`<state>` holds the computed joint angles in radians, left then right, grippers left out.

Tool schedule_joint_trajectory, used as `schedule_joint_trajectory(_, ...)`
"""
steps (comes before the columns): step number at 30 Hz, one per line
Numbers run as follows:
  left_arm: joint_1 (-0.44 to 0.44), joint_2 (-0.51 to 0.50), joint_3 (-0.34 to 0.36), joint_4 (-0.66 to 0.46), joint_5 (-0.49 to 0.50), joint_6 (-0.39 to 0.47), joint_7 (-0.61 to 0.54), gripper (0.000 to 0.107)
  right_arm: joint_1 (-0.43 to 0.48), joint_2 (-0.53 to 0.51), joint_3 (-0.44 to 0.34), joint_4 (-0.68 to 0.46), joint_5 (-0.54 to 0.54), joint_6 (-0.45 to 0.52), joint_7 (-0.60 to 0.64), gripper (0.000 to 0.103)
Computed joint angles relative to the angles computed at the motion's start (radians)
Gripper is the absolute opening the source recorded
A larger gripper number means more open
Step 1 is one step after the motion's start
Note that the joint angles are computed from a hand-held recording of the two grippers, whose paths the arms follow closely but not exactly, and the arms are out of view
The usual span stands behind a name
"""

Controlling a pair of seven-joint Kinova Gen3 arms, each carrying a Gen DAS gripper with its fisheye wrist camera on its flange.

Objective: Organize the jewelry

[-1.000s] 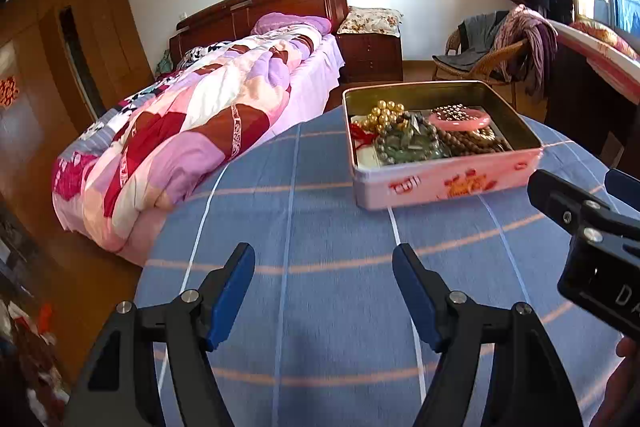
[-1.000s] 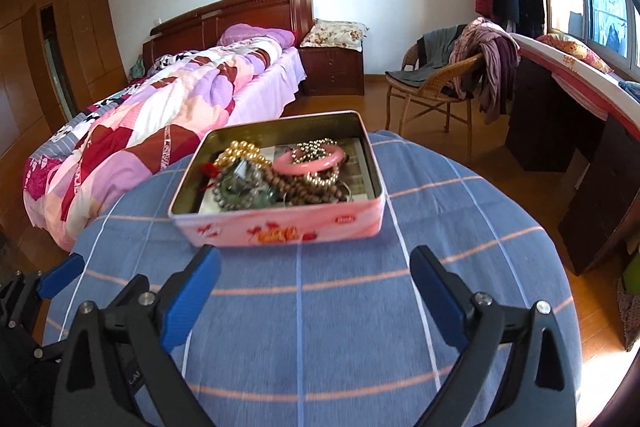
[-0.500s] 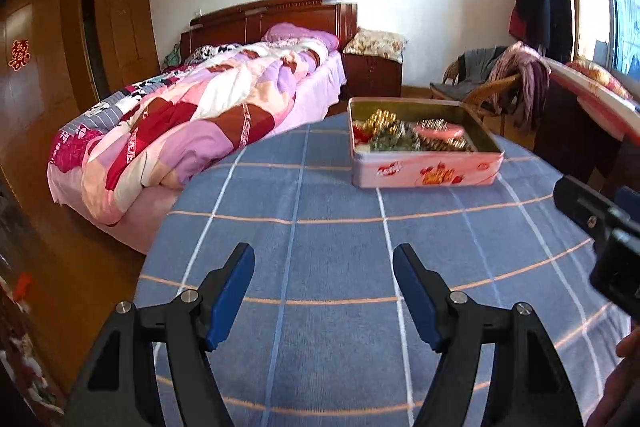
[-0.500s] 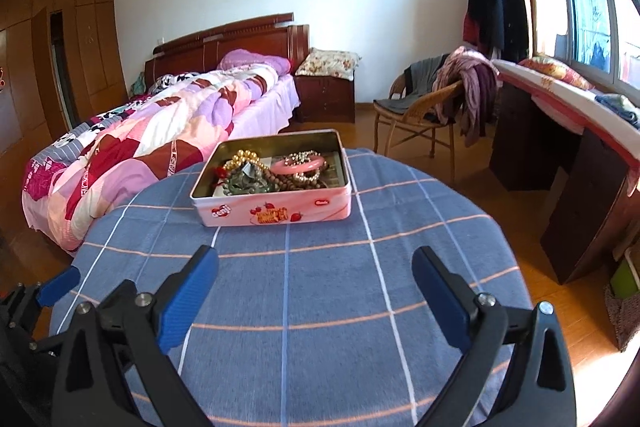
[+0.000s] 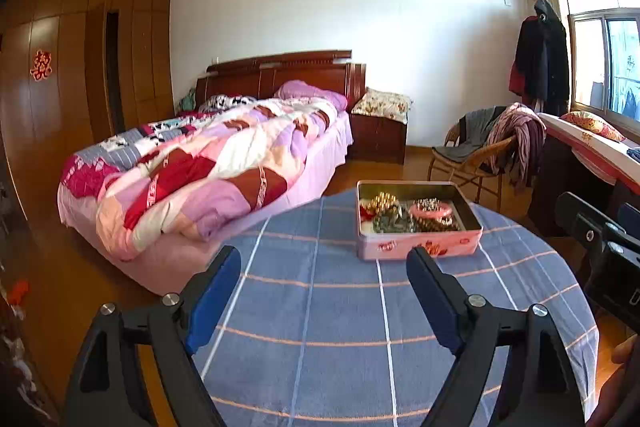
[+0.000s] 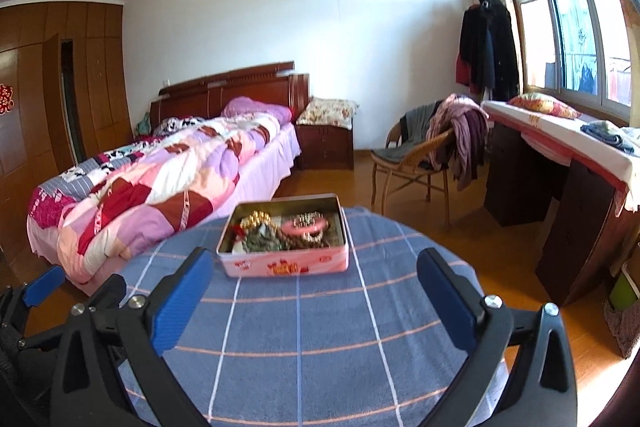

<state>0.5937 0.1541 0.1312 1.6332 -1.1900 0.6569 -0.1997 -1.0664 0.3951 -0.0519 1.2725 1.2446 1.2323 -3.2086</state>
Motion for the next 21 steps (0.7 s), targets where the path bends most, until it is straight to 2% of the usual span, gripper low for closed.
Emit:
schedule_joint_trajectory(7, 0.004, -0.015, 0.004, -0.009, -0.098, -0.002, 0.076, 0.092, -0.020, 0.001, 0.011, -0.018, 0.073, 0.028, -0.003, 0.103)
schedule_joint_trajectory(15, -0.009, -0.025, 0.017, 0.003, -0.200, -0.039, 0.189, 0.095, -0.021, 0.002, 0.014, -0.023, 0.121, 0.051, -0.024, 0.103)
schedule_joint_trajectory(21, -0.011, -0.012, 0.030, -0.003, -0.206, -0.022, 0.170, 0.095, -0.004, 0.000, 0.007, -0.020, 0.108, 0.035, -0.028, 0.103)
